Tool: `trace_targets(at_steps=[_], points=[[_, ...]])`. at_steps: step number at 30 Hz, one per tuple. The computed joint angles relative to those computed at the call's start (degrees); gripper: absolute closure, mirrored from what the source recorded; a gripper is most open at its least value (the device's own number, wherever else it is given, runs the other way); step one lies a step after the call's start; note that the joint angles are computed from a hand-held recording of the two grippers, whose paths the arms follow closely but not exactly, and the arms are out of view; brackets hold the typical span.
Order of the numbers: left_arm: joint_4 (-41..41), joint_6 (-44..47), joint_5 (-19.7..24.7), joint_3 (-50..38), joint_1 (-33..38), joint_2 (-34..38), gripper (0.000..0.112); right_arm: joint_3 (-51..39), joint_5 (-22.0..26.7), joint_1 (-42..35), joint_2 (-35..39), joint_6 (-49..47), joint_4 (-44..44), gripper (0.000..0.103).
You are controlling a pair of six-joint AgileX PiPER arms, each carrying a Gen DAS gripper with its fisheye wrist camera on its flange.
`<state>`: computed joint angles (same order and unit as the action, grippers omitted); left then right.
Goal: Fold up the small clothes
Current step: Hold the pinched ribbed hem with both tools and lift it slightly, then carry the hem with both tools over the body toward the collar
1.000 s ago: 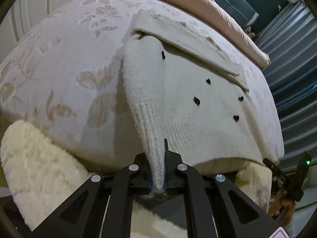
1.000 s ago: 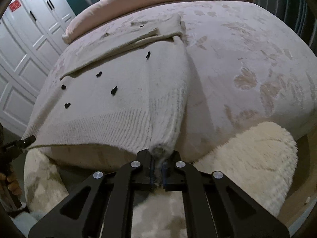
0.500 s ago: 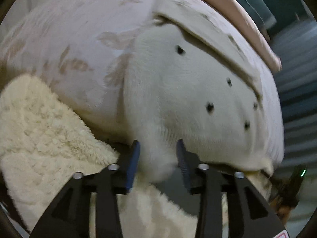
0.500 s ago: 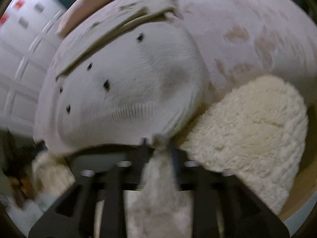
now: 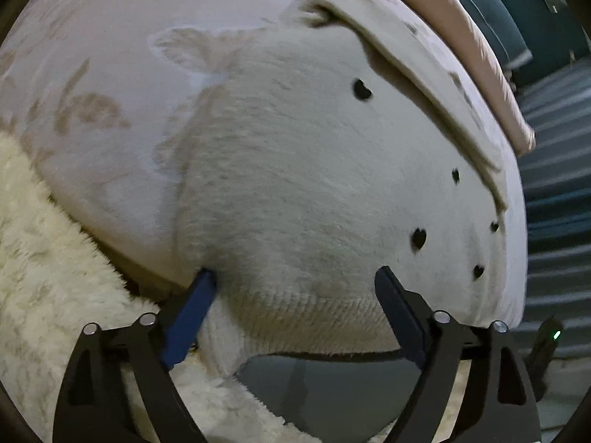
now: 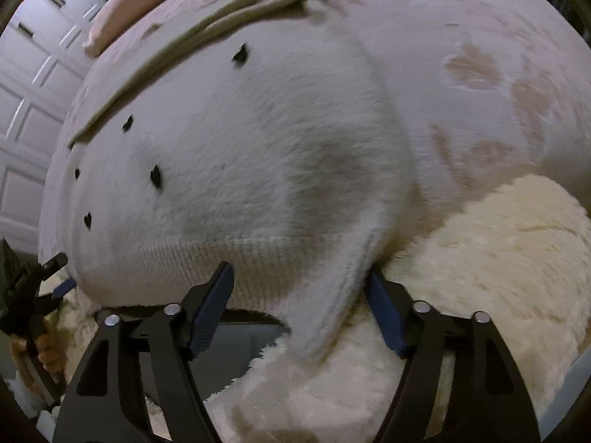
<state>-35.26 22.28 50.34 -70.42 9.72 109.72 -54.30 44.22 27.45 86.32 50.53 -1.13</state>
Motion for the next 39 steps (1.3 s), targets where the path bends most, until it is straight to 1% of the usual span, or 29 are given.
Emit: trace_targets(at_steps=[1,2,3,4,5,6,8,10,12,14,15,17,18,19,20,21,22,25,26,27,28,29,31,32,33,35,37,38,39], points=[[0.40,0.01,-0.52,0.23,-0.59,-0.23,0.028,-0.32,0.07,-0.06,0.36,-0.42,0.54,0.054],[-0.62,1.65,-0.17,0.46,-0.47,-0.43,0.029,-0.19,-0.39,-0.41,0.34,-0.52,0.94,0.070],[-1.33,2.58,-0.08,0.69,-0.47,-0.66,0.040,0.33,-0.97,-0.36,-0.17,0.12,0.84,0.092],[-2.09,3.74,0.15,0.91,-0.10,-0.97,0.051,1.12,-1.90,-0.64,-1.19,0.34,1.16,0.095],[-3.27,5.56,1.71,0.49,0.53,-0.94,0.083,2.04,-2.91,-0.28,-2.59,1.25,1.04,0.095],[-3.32,5.95,3.02,0.00,0.84,-0.83,0.111,2.93,-4.05,0.02,-4.18,1.77,0.86,0.096],[-4.05,6.31,5.18,0.23,2.65,-1.90,0.111,3.38,-3.07,1.18,-7.25,2.48,-0.19,0.097],[-4.37,7.59,7.88,1.64,4.90,-4.79,0.111,3.03,0.19,2.59,-10.39,3.01,-0.50,0.097],[-3.76,8.99,9.59,3.43,6.23,-8.12,0.112,3.55,5.91,5.59,-14.68,5.98,-2.64,0.098],[-2.35,10.13,12.28,5.02,8.27,-11.27,0.112,4.35,10.67,7.37,-17.63,7.49,-4.02,0.098],[-1.37,10.07,13.44,5.64,9.12,-12.39,0.112,5.41,12.13,7.19,-19.51,7.23,-2.95,0.098],[0.66,9.78,15.17,6.95,10.60,-13.93,0.112,6.73,13.31,6.13,-21.60,5.87,-1.07,0.098],[1.73,9.71,15.24,7.53,10.93,-14.42,0.112,6.55,13.53,5.78,-21.58,5.16,-0.56,0.098],[2.75,9.42,14.52,8.00,10.46,-14.76,0.112,6.25,13.54,5.84,-21.29,4.68,-0.53,0.098],[4.11,8.02,12.27,8.66,9.29,-15.15,0.112,5.94,12.86,5.39,-20.69,3.59,-0.56,0.098],[3.19,7.85,11.10,8.72,8.85,-14.48,0.112,5.76,11.46,4.68,-20.01,2.96,-0.38,0.098],[1.93,7.82,11.15,8.10,8.57,-13.25,0.112,5.19,10.14,4.77,-18.73,3.33,-0.36,0.097],[3.35,3.40,10.13,3.79,7.11,-8.04,0.100,4.77,7.81,4.08,-17.32,2.90,-0.33,0.097],[4.88,-0.21,9.31,1.72,5.93,-6.06,0.090,4.72,7.48,3.77,-17.27,2.67,-0.46,0.097],[5.24,-1.65,8.53,0.97,5.98,-5.08,0.073,4.76,7.36,4.11,-17.62,3.28,-0.90,0.097],[5.46,-3.22,7.92,0.31,6.06,-4.16,0.067,4.40,7.19,4.67,-17.66,4.40,-2.11,0.097],[4.29,-4.06,8.77,-1.66,6.33,-1.73,0.061,4.08,7.39,4.90,-17.82,5.17,-2.90,0.097],[3.41,-3.35,10.02,-4.68,5.94,1.33,0.055,3.79,7.31,4.93,-17.64,6.35,-3.47,0.097],[3.11,-2.62,10.19,-6.49,5.25,3.18,0.049,3.94,7.26,4.77,-17.81,6.76,-3.47,0.097],[3.51,-2.56,10.04,-8.12,4.34,4.80,0.047,4.01,7.31,4.67,-17.82,6.99,-3.56,0.097],[4.46,-3.73,9.74,-10.25,2.95,7.02,0.047,3.69,7.50,4.76,-17.40,7.15,-3.66,0.097],[2.68,-2.17,10.22,-10.98,2.86,8.28,0.051,3.45,8.07,4.50,-17.42,6.48,-3.51,0.097],[2.01,-1.33,10.71,-11.31,3.35,8.61,0.068,3.11,8.68,4.66,-17.34,6.30,-3.64,0.097],[0.52,0.39,12.00,-11.44,4.18,8.83,0.100,3.03,9.12,4.74,-17.40,6.05,-3.61,0.097]])
